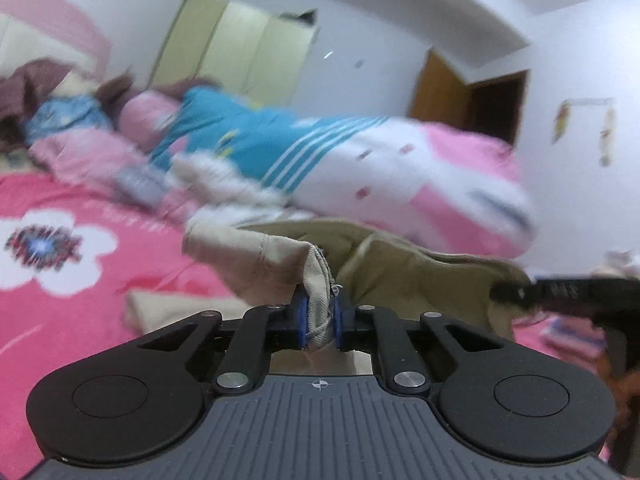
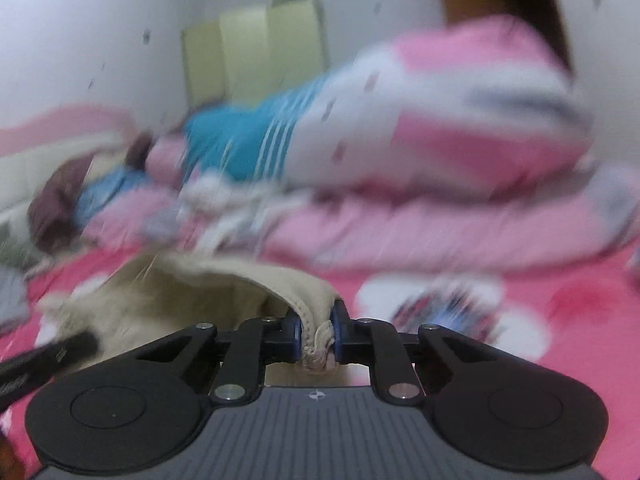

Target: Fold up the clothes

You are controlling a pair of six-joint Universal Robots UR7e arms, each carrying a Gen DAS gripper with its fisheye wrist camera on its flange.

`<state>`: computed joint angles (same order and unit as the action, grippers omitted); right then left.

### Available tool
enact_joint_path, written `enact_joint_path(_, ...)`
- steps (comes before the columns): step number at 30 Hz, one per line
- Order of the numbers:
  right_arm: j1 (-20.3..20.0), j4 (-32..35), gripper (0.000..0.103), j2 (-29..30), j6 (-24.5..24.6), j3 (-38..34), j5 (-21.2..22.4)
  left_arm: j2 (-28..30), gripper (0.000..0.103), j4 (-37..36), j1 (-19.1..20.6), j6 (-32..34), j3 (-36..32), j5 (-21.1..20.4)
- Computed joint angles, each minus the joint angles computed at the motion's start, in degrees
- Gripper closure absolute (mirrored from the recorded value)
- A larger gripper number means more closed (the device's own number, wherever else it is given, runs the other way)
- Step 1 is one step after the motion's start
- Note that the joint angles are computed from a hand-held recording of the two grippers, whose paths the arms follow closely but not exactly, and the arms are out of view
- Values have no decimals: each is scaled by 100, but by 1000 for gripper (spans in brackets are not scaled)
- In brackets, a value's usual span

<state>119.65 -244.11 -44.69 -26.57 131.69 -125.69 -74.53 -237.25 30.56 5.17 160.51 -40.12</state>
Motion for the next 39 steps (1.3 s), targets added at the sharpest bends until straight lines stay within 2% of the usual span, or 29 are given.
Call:
enact_joint_path(3,410,-560,88,-312,-775,-84,-369,43,94,-621,-1168,167,279,505)
enact_joint_path(6,880,-984,88,-712,-1684,-295,-623,-313,96,-538,-1963,-33,341,591)
enact_joint_path(7,1044,-1110,88,-834,-2022,-416,-662,-515,96,-394,-2140,-107,298,506)
enact_joint_path(9,1377,-1299,88,-1072,-2694,-690,-633,-709,96,-315,-2339,-130,161,424)
enact_joint_path(11,1677,-1251,88,-1271,-3169,-950,-502,-811,96,-455,-2481,-24,35,329)
enact_joint_path(14,1952,-1268,88,-1246,-3958,-1334,-189,-903,96,-870,-2676,268,-88,304)
enact_joint_path(18,1951,-1031,88,-1002,-4308,-1646,232,-1002,96,-1260,-2806,519,32,834)
enact_joint_path(21,1725,-564,88,-622,-4069,-1862,427,-1192,96,-1262,-2655,634,177,1448)
enact_joint_path(23,1526,-215,88,-292,-3813,-2013,612,-1307,96,-1276,-2425,790,227,1813)
enact_joint_path(26,1226,443,88,357,-3436,-2462,1001,-1799,97,-1106,-1672,1414,53,2094)
enact_joint_path(28,1067,974,88,829,-3236,-2923,1287,-2050,97,-1068,-966,1939,-191,2072)
enact_joint_path(30,978,1584,88,1257,-3064,-3456,1560,-2434,97,-678,-211,2170,-482,1935)
enact_joint_path(32,913,2295,88,1669,-2878,-4049,1834,-2768,98,77,710,1868,-790,1723)
enact_joint_path(36,781,4279,88,2562,-2243,-5564,2416,-3268,98,2179,2523,112,-1311,1030)
enact_joint_path(38,721,5278,88,3122,-2003,-6485,2516,-3319,98,2860,3238,-557,-1437,741)
enact_joint_path(39,681,5646,88,3453,-1966,-6928,2478,-3483,98,3279,3415,-821,-1442,675)
